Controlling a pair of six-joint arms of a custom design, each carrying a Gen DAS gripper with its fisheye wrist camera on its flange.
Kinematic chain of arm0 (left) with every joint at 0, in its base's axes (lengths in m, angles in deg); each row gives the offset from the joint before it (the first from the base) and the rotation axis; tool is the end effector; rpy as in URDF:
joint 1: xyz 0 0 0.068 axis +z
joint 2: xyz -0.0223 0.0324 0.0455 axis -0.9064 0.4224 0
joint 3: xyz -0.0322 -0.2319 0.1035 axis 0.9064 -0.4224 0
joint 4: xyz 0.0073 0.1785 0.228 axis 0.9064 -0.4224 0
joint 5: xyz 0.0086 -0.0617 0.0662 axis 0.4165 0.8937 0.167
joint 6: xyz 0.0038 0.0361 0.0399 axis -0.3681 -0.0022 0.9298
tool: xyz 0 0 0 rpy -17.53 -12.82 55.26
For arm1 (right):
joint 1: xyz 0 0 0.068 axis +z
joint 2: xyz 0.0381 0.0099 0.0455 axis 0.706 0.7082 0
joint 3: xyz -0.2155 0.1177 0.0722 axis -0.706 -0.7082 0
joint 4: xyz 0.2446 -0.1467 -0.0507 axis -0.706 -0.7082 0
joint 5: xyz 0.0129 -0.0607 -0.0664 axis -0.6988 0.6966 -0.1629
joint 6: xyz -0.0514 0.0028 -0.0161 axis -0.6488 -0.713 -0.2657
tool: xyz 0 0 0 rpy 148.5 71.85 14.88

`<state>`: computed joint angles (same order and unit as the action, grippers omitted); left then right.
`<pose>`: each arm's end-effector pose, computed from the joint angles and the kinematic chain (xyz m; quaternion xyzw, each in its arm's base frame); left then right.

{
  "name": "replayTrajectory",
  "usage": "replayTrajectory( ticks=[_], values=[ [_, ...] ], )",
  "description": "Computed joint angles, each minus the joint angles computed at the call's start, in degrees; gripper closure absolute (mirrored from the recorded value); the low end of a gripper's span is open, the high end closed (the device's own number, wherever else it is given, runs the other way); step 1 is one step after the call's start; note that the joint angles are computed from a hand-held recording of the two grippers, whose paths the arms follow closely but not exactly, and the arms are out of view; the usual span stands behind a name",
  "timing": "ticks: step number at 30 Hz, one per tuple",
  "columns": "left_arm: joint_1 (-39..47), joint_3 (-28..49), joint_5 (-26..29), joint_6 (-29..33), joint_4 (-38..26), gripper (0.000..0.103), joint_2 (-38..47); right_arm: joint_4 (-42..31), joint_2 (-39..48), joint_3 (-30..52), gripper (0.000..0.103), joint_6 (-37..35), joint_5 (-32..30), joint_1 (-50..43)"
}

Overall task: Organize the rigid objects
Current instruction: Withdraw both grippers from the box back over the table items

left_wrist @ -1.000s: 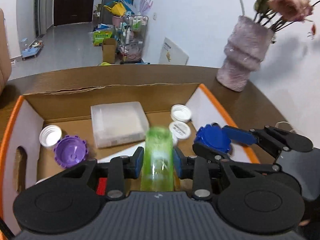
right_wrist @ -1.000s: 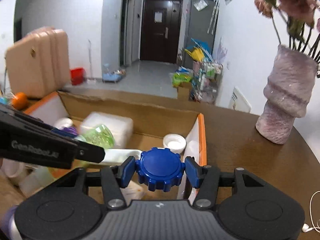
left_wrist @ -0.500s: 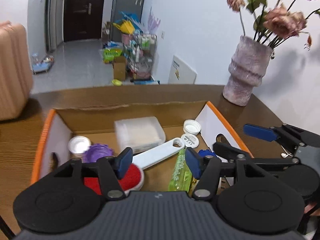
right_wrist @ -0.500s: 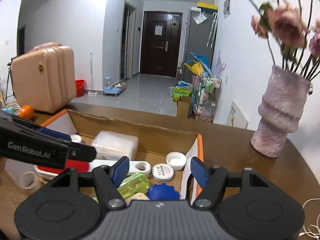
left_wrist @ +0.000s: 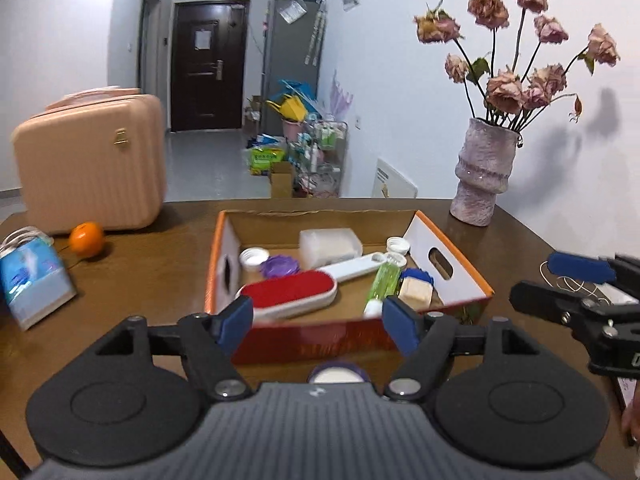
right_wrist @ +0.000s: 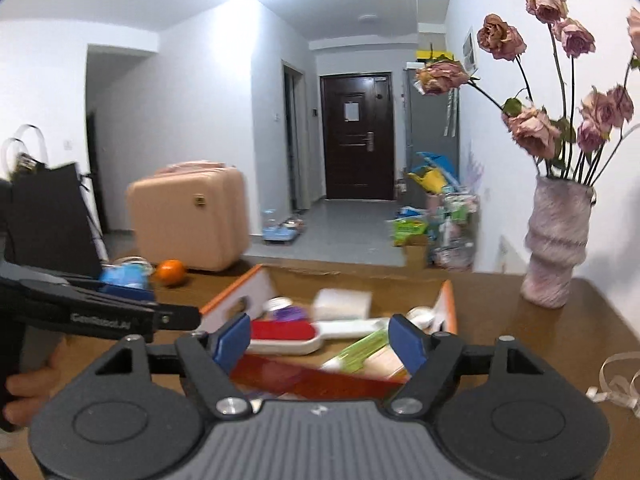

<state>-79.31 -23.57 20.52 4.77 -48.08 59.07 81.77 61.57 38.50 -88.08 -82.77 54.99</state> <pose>0.3243 -0.0833 0.1677 0.0728 0.8677 -0.0919 0.4830 0.3017 0.0590 0.1593 -0.0997 0.8214 0.1186 0.5489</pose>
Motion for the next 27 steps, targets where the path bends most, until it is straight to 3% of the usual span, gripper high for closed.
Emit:
replayTrajectory(
  ticks=[6, 12, 18, 21, 27],
  values=[
    [-2.3, -17.7, -6.6, -2.1, 2.8, 0.012, -17.4, 1.1, -13.4, -13.8, 0.025, 2.5, 5.6, 7.4],
    [-4.6, -29.1, -9.3, -5.0, -4.5, 0.004, -33.7, -0.3, -24.8, -24.6, 0.025, 7.0, 12.0, 14.4],
    [-5.7, -35.9, -10.7, -8.0, -11.4, 0.0, -43.4, -1.5, -29.4, -31.0, 0.024, 11.0, 13.8, 17.0],
    [-4.7, -36.2, -8.7, -7.8, -8.9, 0.0, -38.9, 2.9, -22.7, -30.4, 0.024, 10.9, 12.0, 14.5],
    [-3.7, -31.3, -7.5, -6.5, 4.9, 0.0, -18.6, 13.9, -0.8, -22.5, 0.024, 9.5, 8.3, 9.5]
  ],
)
